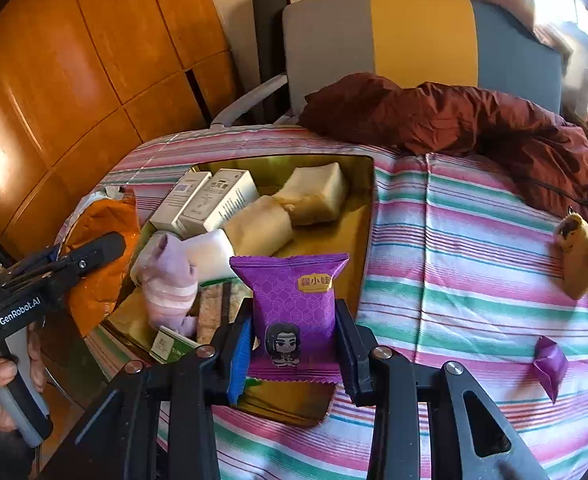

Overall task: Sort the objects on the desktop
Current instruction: 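Carry the chip bag and purple packet into the gold tray and release both, then withdraw both tools from the tray toward the remaining items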

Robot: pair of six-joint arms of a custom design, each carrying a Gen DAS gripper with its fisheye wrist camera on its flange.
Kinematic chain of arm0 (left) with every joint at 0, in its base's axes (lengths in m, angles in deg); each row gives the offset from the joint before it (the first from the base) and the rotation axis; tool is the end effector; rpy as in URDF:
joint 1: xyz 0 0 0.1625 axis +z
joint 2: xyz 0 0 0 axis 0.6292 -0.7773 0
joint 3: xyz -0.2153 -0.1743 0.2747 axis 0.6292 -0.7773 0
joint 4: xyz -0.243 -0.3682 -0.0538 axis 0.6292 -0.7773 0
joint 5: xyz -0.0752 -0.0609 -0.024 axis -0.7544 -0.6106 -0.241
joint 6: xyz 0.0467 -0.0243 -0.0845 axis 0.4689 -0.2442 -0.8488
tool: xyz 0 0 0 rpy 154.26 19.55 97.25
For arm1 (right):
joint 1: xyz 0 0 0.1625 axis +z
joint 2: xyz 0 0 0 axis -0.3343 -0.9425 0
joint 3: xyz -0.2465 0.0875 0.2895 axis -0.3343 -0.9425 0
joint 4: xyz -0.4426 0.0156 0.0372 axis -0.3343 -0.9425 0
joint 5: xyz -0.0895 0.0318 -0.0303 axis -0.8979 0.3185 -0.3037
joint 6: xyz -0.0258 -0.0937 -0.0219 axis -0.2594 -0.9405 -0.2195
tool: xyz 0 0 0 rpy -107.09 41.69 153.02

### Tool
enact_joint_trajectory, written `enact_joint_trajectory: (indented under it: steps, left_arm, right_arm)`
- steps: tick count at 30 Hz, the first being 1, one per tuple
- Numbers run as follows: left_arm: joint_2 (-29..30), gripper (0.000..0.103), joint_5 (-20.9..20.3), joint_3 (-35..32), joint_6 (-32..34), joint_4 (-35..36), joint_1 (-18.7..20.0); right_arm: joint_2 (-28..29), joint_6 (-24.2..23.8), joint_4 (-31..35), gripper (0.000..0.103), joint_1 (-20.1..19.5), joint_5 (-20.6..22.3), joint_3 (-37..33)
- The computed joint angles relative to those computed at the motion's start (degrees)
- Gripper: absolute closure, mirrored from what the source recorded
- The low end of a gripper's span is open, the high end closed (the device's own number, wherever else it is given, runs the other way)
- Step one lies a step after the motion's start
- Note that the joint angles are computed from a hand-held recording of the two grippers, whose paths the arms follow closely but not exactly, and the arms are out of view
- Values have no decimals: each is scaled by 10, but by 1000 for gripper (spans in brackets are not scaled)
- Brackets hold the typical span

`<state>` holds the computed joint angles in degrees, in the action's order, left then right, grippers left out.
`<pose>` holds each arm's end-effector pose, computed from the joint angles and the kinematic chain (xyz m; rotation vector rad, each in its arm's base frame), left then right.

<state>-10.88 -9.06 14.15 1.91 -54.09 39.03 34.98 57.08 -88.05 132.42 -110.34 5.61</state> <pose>0.0032 -0.7907 0.3918 0.6946 2.5227 -0.8106 0.4035 -0.7554 -0.0193 0.4783 -2.4866 0.7641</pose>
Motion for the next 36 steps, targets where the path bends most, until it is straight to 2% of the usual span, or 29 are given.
enact_joint_trajectory:
  steps: [4, 6, 7, 8, 9, 11, 13, 15, 17, 20, 24, 30, 34, 36]
  left_arm:
    - [7, 44, -16, -14, -7, 23, 2]
    - [9, 39, -38, -14, -5, 33, 4]
    - [9, 37, -42, -13, -8, 34, 4]
    - [11, 33, -46, -16, -9, 42, 4]
    - [11, 28, -48, -16, -6, 45, 4]
    - [8, 23, -35, -3, 7, 23, 1]
    - [8, 23, -27, 1, 10, 17, 1]
    - [8, 23, -24, 2, 4, 14, 3]
    - [6, 23, -22, 7, -1, 3, 5]
    - [1, 23, 9, 22, 9, -33, 1]
    - [-15, 23, 50, 64, 55, -135, -11]
    - [-20, 23, 104, 83, 93, -224, -28]
    - [-20, 23, 109, 66, 45, -178, -25]
    - [-20, 24, 112, 63, 31, -168, -23]
  right_arm:
    - [17, -6, 6, 65, 3, 3, -29]
    - [24, -6, 9, 63, 2, 8, -39]
    - [28, -6, 6, 59, 1, 13, -43]
    - [30, -4, 7, 46, 1, 17, -46]
    - [33, -3, 6, 40, 0, 18, -48]
    - [36, -3, 4, 35, -1, 17, -50]
    - [36, -10, 0, 25, -1, 19, -45]
    - [38, -19, -9, 8, 1, 8, -43]
    - [39, -26, -25, 0, 2, 1, -38]
    - [41, -35, -55, 0, 4, -14, -32]
    - [43, -48, -92, 0, 7, -41, -24]
    - [18, -26, -111, 0, 2, -36, 16]
    - [15, -27, -129, 0, 3, -69, 29]
    - [7, -25, -142, 0, 2, -70, 44]
